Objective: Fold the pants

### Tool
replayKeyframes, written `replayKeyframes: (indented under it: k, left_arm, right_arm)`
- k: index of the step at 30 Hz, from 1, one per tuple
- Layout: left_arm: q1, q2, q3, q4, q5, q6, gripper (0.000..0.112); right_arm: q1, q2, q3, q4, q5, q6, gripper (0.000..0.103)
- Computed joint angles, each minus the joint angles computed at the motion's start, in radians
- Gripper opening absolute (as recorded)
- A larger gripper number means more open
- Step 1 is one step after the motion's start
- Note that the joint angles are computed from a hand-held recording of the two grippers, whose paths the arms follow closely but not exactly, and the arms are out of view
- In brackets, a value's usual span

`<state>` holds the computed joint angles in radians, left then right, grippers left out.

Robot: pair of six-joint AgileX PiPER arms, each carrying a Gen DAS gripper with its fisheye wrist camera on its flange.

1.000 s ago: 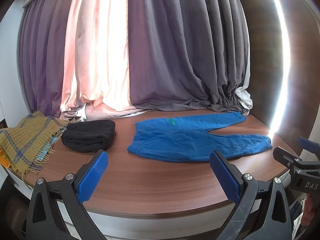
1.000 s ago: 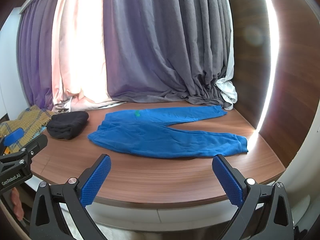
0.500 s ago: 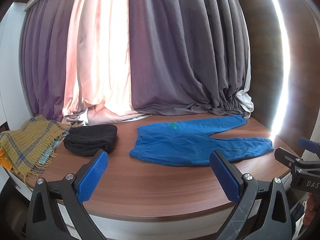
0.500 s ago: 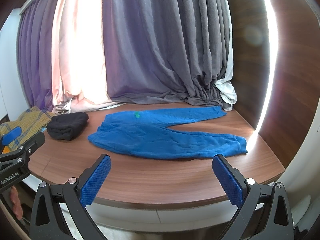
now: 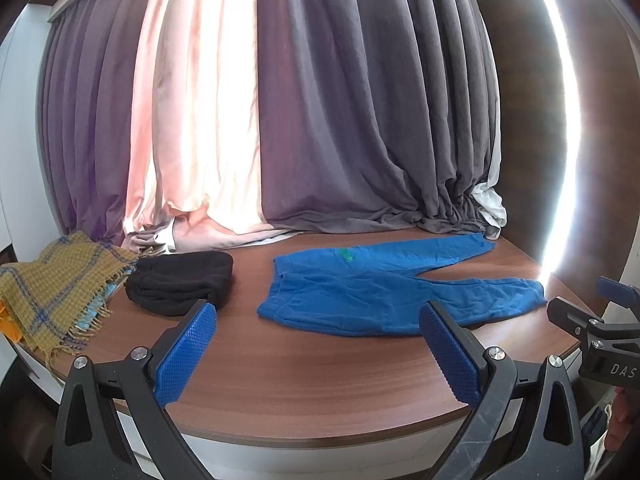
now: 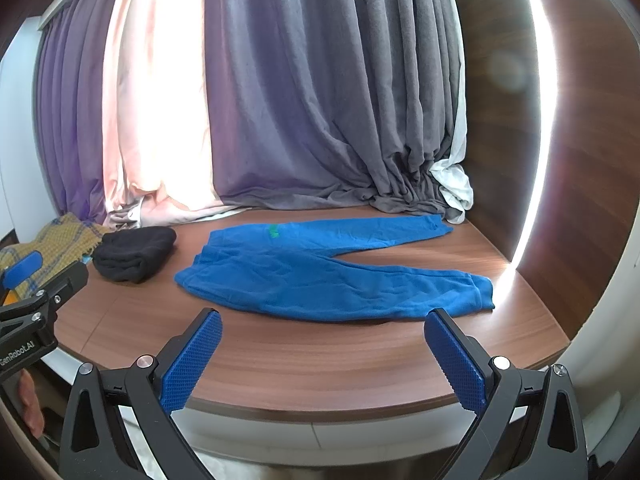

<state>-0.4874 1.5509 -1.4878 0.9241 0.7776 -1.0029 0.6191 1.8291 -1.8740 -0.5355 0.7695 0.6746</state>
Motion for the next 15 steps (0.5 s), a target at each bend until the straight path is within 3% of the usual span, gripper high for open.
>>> replayKeyframes:
  k: [15]
  left_arm:
    - [0.015,0.015,-0.021,-0.022,-0.011,0.027,0.103]
  right_arm:
    - [0.000,0.015,-0.027,0.005,0.012,-0.009,0.102]
